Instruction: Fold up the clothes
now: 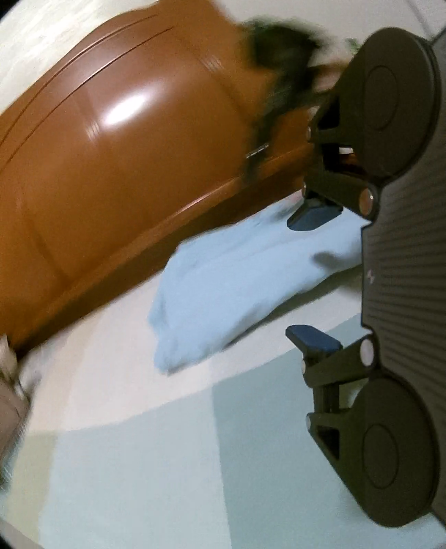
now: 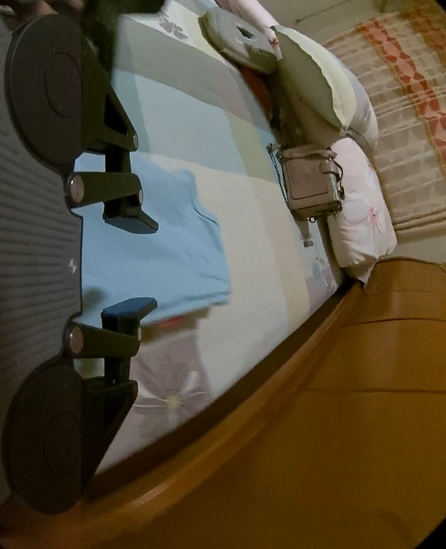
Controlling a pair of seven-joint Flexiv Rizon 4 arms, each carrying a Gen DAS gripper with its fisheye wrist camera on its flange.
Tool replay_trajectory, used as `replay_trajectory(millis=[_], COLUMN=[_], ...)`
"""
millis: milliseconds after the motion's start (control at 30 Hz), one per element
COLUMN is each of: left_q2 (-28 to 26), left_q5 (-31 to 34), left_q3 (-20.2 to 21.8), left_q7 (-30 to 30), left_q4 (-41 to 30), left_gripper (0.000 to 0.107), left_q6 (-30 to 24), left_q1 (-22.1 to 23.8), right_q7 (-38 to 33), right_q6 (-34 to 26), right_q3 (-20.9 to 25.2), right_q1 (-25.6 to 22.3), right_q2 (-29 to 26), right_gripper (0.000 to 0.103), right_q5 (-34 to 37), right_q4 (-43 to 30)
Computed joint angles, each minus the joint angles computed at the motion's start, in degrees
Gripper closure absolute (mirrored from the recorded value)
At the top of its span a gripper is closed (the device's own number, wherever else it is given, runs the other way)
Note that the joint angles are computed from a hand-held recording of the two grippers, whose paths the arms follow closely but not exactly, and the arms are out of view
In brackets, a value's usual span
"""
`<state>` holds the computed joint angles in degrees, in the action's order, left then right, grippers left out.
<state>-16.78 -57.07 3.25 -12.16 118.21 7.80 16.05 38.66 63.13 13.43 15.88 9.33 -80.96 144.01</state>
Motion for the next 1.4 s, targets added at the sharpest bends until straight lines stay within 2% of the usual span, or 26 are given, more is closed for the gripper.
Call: replay_trajectory(millis=[100, 200, 233, 300, 333, 367, 467, 500, 600, 667, 700, 767, 867, 900, 967, 1033, 1067, 1167, 1233, 1300, 1400], left_q2=[-1.7, -1.8, -1.6, -1.1, -0.4, 0.5, 3.4, 3.8, 4.1, 5.1, 5.8, 6.9, 8.9, 9.5, 10.8, 11.6, 12.3, 14.0, 13.9, 13.5, 13.1], left_q5=[-3.9, -9.7, -12.0, -14.7, -15.5, -16.3, -19.8, -19.8, -16.3, -15.1, -14.5, -13.4, -10.5, -10.2, -10.4, -11.1, -11.1, -13.9, -16.3, -17.5, -18.4], left_q3=[-1.2, -3.2, -3.8, -4.4, -4.5, -4.5, -3.9, -3.4, -1.7, -1.6, -1.7, -1.9, -1.0, -0.7, -0.1, 0.3, 0.9, 2.1, 2.3, 2.5, 3.0], left_q7=[-0.5, 2.0, 3.4, 5.7, 7.7, 10.0, 18.1, 19.6, 19.4, 20.0, 20.8, 22.6, 27.8, 29.6, 33.6, 37.5, 39.5, 46.9, 50.8, 52.7, 52.4], left_q4=[0.8, 1.9, 2.6, 2.9, 3.5, 4.3, 6.6, 6.7, 5.6, 6.0, 6.5, 7.5, 9.3, 10.0, 11.6, 13.0, 13.7, 16.1, 16.6, 16.7, 16.8], left_gripper=[0.047, 0.047, 0.050, 0.071, 0.088, 0.091, 0.091, 0.091, 0.079, 0.064, 0.061, 0.047, 0.035, 0.033, 0.027, 0.026, 0.024, 0.014, 0.012, 0.010, 0.010], left_q6=[4.0, 9.4, 12.2, 19.4, 24.0, 27.0, 33.2, 33.0, 27.6, 26.1, 26.1, 27.1, 26.7, 26.7, 27.5, 28.8, 29.1, 31.4, 32.3, 33.0, 33.5], left_q1=[-1.3, -3.9, -5.1, -7.8, -9.3, -10.1, -11.1, -10.7, -7.9, -7.7, -8.0, -9.1, -9.5, -9.5, -9.6, -9.7, -9.5, -9.0, -8.7, -8.3, -7.4], right_q7=[7.9, 15.1, 14.7, 15.5, 15.9, 15.8, 10.8, 9.2, 8.6, 6.4, 5.1, 3.8, -0.4, 0.2, 1.5, -1.4, -2.0, -4.9, -2.2, -2.7, -2.8], right_q6=[-5.9, -8.7, -9.6, -12.3, -13.5, -14.7, -21.5, -23.2, -21.4, -18.5, -19.0, -24.8, -25.8, -25.4, -24.5, -19.2, -17.7, -17.5, -17.4, -16.8, -10.7], right_q3=[3.5, 4.2, 4.3, 4.5, 4.6, 4.9, 7.2, 7.5, 6.2, 4.9, 4.9, 5.6, 5.9, 5.6, 4.8, 3.8, 3.5, 3.2, 2.1, 0.8, -2.9], right_q1=[3.0, 5.6, 6.7, 8.6, 9.4, 10.2, 13.5, 14.3, 15.2, 15.4, 16.1, 18.8, 20.2, 20.2, 20.0, 18.9, 18.7, 18.4, 16.8, 14.5, 9.1], right_q2=[-0.8, -2.9, -4.4, -6.2, -6.0, -5.7, -4.8, -4.8, -5.7, -8.7, -10.8, -14.1, -12.6, -12.0, -11.8, -13.8, -14.9, -13.5, -11.2, -10.2, -11.7], right_gripper=[0.055, 0.054, 0.054, 0.054, 0.054, 0.054, 0.053, 0.052, 0.049, 0.047, 0.047, 0.046, 0.046, 0.045, 0.037, 0.024, 0.020, 0.020, 0.020, 0.020, 0.020], right_q5=[0.9, -0.8, 1.2, 2.2, 2.5, 3.6, 13.3, 14.1, 7.7, 4.7, 5.3, 6.9, 11.9, 10.5, 6.3, 7.1, 7.3, 8.6, 4.3, 2.0, -5.0], right_q4=[0.6, 1.8, 1.8, 1.9, 2.1, 2.2, 0.7, 0.0, -1.0, -2.6, -3.5, -5.5, -6.7, -6.6, -6.4, -6.7, -7.0, -7.6, -7.2, -7.9, -9.6])
